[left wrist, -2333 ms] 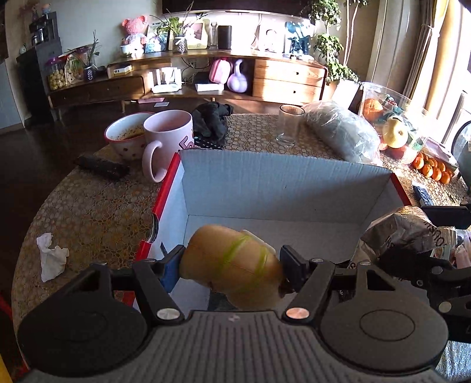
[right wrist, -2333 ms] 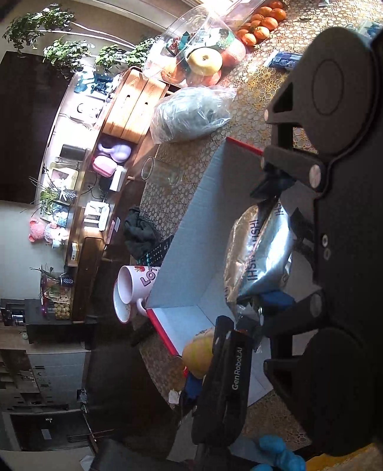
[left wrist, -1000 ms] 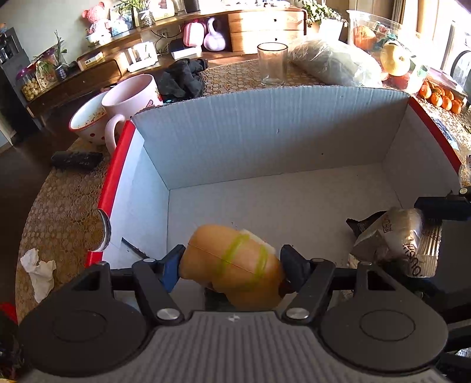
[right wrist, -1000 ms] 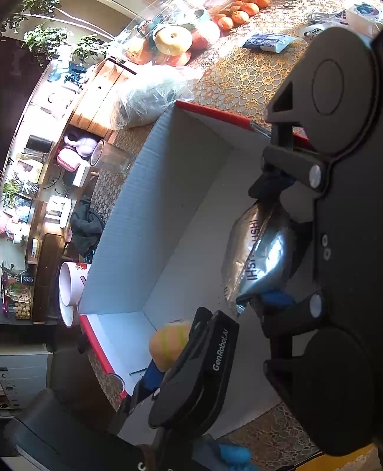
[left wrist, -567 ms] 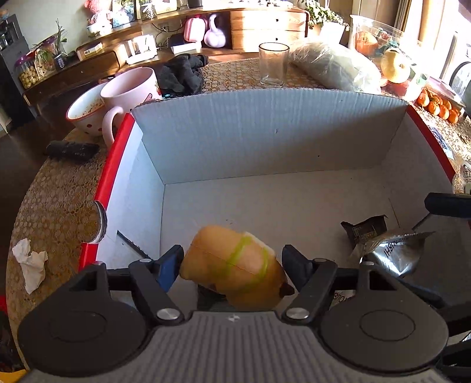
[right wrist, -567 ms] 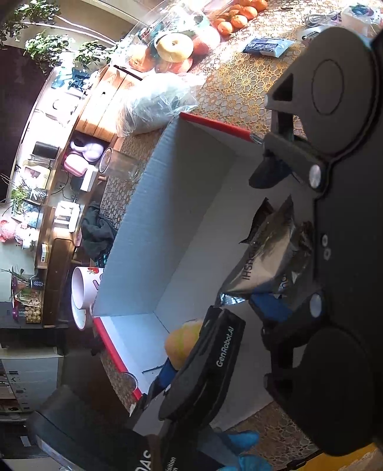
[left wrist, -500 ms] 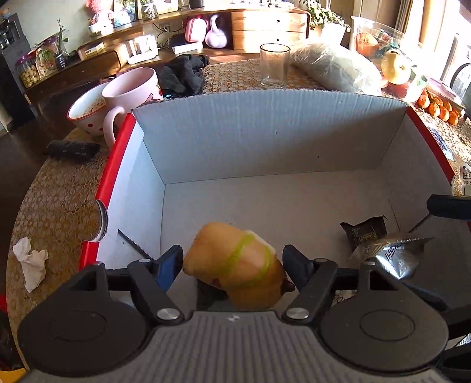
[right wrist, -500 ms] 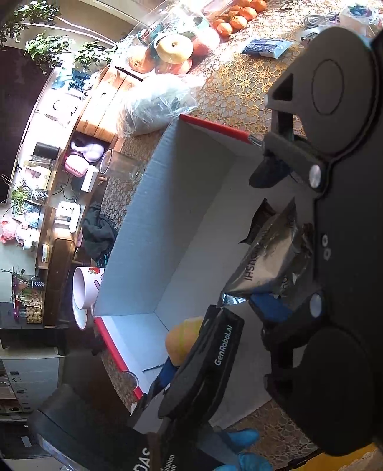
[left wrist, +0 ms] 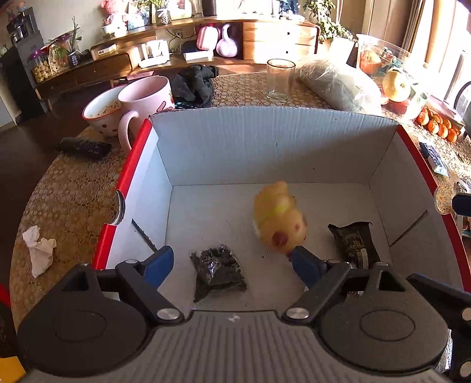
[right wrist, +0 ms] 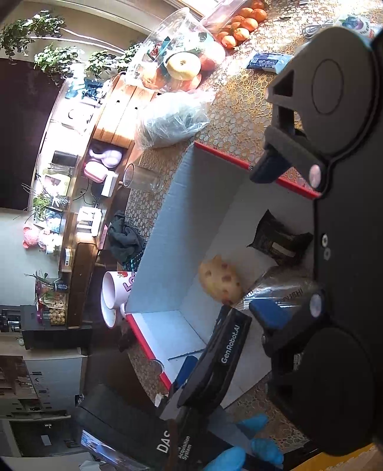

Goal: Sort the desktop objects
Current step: 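Lower the yellow toy with the left tool while the right tool drops the foil bag into the box, then withdraw both tools from the box toward the pile of packets on the table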

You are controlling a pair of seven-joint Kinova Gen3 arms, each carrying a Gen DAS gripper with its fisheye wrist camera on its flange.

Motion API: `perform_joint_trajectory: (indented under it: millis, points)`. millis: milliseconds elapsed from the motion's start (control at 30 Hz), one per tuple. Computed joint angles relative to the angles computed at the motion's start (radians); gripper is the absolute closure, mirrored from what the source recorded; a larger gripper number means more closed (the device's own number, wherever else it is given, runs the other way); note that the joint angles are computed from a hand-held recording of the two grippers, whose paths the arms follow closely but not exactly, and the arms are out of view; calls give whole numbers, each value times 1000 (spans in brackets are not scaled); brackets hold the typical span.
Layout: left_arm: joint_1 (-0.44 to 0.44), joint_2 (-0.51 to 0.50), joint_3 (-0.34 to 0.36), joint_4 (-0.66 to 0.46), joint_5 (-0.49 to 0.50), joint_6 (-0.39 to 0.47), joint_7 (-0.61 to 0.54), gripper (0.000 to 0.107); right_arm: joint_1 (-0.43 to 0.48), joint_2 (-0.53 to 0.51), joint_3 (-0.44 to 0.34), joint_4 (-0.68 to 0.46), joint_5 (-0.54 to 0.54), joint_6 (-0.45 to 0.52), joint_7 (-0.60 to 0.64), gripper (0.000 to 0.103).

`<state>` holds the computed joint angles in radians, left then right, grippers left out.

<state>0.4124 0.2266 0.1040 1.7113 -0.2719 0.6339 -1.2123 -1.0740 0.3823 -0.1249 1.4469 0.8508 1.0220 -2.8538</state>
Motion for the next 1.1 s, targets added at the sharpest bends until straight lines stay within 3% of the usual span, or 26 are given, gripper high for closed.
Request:
perform_joint_trajectory:
  millis: [133,200,667,900,1100]
  points:
    - [13,-26,-4,20,-22,-12,36,16,-19,-21,-4,22,27,14,-29,15]
    - [18,-41,-4,34,-36,-23,59,5,-25,-33,-10,33,42,20,-48,15]
    - [42,-143,38,120,-144,-62,258,5,-44,-154,-108,152,144,111,-220,14]
    - [30,-207,90,159,-120,-84,295,5,-42,-214,-170,212,178,171,-288,13]
    - [36,-255,148,181,-163,-91,380,5,-39,-254,-224,269,184,221,-363,12]
